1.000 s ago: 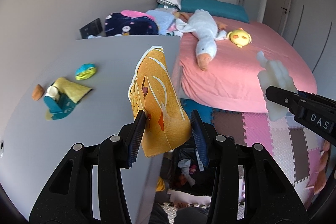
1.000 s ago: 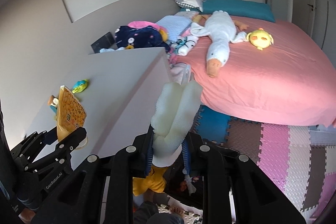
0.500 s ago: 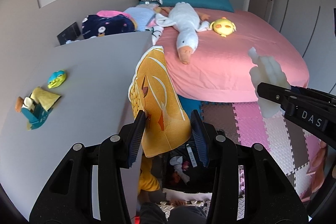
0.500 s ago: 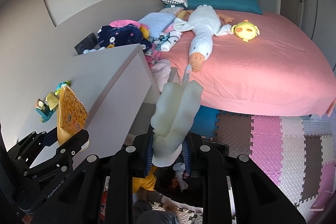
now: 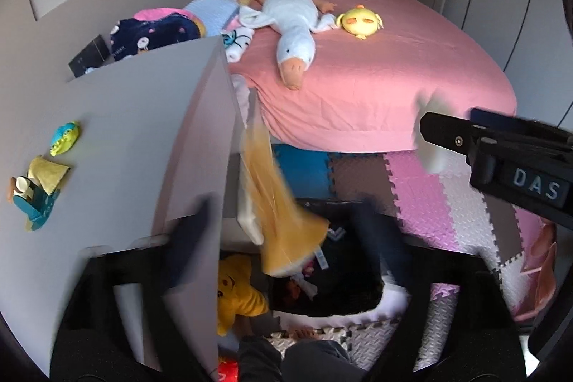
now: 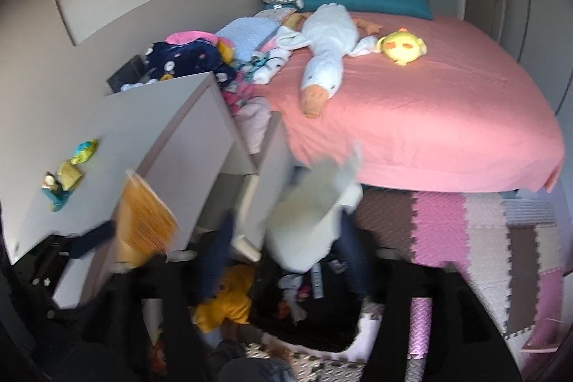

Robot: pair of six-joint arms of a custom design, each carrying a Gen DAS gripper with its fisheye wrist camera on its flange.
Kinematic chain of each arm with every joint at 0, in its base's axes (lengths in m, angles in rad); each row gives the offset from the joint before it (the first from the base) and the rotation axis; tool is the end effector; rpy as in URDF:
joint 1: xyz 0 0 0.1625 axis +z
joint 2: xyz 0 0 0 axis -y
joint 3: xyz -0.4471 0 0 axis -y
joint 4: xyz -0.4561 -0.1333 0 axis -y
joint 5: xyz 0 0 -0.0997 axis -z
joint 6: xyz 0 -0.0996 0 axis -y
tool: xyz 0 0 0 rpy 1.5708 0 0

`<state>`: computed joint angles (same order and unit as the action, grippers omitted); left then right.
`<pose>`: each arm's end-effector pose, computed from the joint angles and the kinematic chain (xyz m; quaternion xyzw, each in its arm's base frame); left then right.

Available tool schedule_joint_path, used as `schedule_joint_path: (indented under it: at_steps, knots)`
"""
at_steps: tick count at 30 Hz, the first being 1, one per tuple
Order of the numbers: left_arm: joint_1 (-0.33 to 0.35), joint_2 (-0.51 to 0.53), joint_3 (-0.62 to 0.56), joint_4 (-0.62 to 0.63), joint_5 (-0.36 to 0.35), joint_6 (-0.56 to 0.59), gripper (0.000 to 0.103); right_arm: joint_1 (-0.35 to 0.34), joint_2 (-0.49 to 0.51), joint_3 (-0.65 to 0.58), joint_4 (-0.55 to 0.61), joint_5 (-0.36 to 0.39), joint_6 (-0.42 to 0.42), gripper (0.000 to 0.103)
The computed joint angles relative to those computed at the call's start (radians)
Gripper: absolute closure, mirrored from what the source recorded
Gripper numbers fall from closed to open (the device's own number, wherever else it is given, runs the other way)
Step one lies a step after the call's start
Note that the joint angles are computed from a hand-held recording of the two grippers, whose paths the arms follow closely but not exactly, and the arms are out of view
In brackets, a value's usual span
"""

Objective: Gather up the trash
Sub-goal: 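Open both grippers over the bin to drop the bag and foam toy, then move both open grippers back over the desk toys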

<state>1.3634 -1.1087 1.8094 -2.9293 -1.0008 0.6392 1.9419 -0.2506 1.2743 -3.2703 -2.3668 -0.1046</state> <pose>0.0434 -0.7021 0.2632 0.2903 0.8654 -0.2458 0.3263 0.3450 -0.7153 -0.1082 0.0800 -0.8755 0.3515 0.3218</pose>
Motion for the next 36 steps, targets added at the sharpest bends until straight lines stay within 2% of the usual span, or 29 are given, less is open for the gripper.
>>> schedule_joint_path:
  at_steps: [1, 3, 13, 18, 25, 30, 36]
  knots:
    - [-0.003, 0.004, 0.01, -0.052, 0.008, 0.036, 0.006, 0.002, 0.004, -0.005, -0.008, -0.013, -0.012, 0.02]
    - [-0.007, 0.013, 0.009, -0.079, 0.035, 0.064, 0.006, 0.004, 0.011, -0.017, -0.004, -0.035, -0.016, 0.017]
    - [0.014, -0.005, -0.003, -0.052, 0.032, 0.029, 0.006, 0.006, 0.034, -0.055, 0.041, -0.053, 0.015, 0.015]
    - [0.02, -0.024, -0.001, -0.048, 0.019, 0.016, 0.006, 0.003, 0.019, -0.037, 0.033, 0.018, 0.04, 0.013]
    - [0.034, -0.042, -0.009, -0.056, 0.013, 0.0, 0.006, 0.014, 0.041, -0.074, 0.065, 0.056, 0.039, 0.013]
    - [0.05, -0.056, -0.022, -0.052, 0.012, -0.013, 0.006, 0.035, 0.089, -0.14, 0.078, 0.027, 0.005, 0.013]
    - [0.073, -0.074, -0.033, -0.063, 0.02, -0.02, 0.006, 0.055, 0.146, -0.225, 0.097, 0.052, -0.034, 0.013]
